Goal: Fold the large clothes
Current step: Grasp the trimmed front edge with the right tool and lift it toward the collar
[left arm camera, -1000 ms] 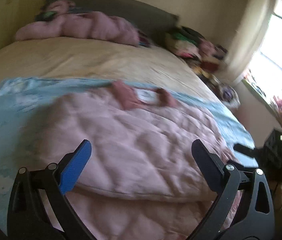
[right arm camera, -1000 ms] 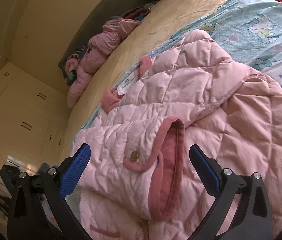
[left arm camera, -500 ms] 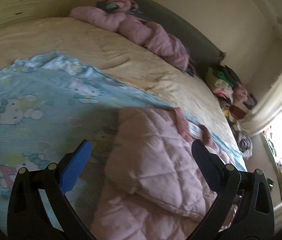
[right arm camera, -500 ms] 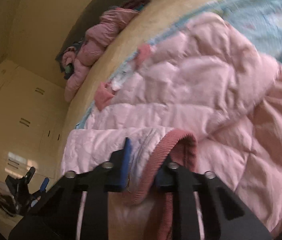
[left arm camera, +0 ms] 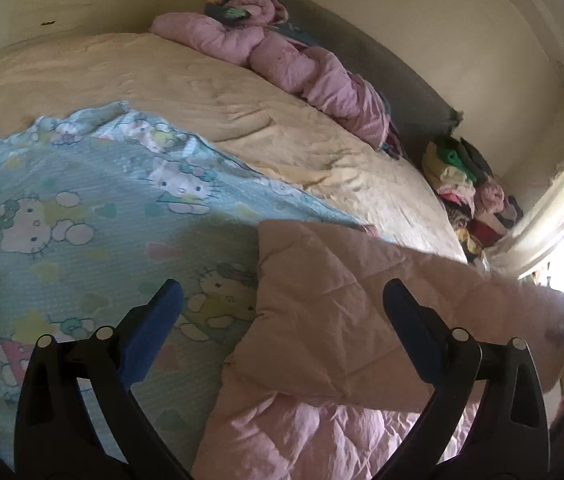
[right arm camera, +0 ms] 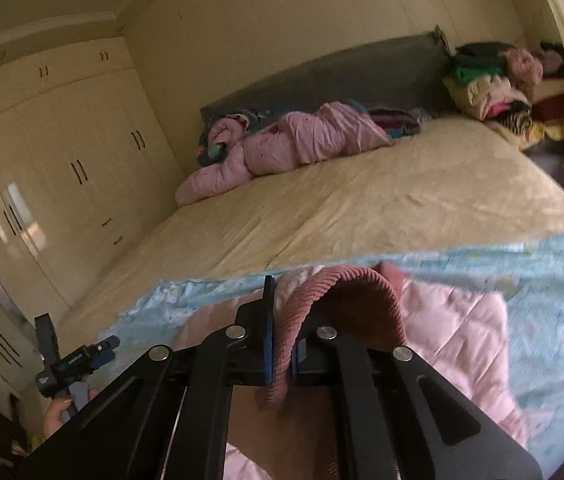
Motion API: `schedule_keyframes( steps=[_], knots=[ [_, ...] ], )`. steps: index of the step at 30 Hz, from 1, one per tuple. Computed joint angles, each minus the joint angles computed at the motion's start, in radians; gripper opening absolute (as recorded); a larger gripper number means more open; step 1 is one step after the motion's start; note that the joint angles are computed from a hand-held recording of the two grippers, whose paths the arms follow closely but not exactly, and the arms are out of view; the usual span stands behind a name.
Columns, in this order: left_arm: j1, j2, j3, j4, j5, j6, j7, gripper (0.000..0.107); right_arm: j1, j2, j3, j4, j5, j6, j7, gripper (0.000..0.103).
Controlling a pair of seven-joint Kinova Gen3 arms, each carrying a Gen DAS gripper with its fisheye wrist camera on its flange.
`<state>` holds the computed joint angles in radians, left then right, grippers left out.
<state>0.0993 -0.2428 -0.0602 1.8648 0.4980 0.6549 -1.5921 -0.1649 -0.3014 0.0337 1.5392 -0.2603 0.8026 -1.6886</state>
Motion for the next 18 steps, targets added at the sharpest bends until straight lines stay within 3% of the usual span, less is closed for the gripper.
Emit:
schedule_keyframes(
  steps=[8,13,16,18],
  knots=[
    [0.041,0.048,0.106,-0.025,-0.106,-0.032,0.042,0.094,0.046,0.033,-0.029,-0.008,0.085,0.005,-0.027,0.005],
    [0.101,0.067,0.111,-0.009,-0.089,-0.091,-0.036,0.093,0.064,0.035,-0.037,0.029,0.114,-0.009,-0.056,0.005],
    [0.106,0.088,0.146,-0.023,-0.146,-0.085,-0.019,0.093,0.071,0.043,-0.037,0.047,0.126,-0.009,-0.074,0.005],
    [0.111,0.109,0.151,-0.036,-0.158,-0.06,-0.014,0.087,0.073,0.049,-0.031,0.062,0.125,-0.014,-0.079,0.005]
  ],
)
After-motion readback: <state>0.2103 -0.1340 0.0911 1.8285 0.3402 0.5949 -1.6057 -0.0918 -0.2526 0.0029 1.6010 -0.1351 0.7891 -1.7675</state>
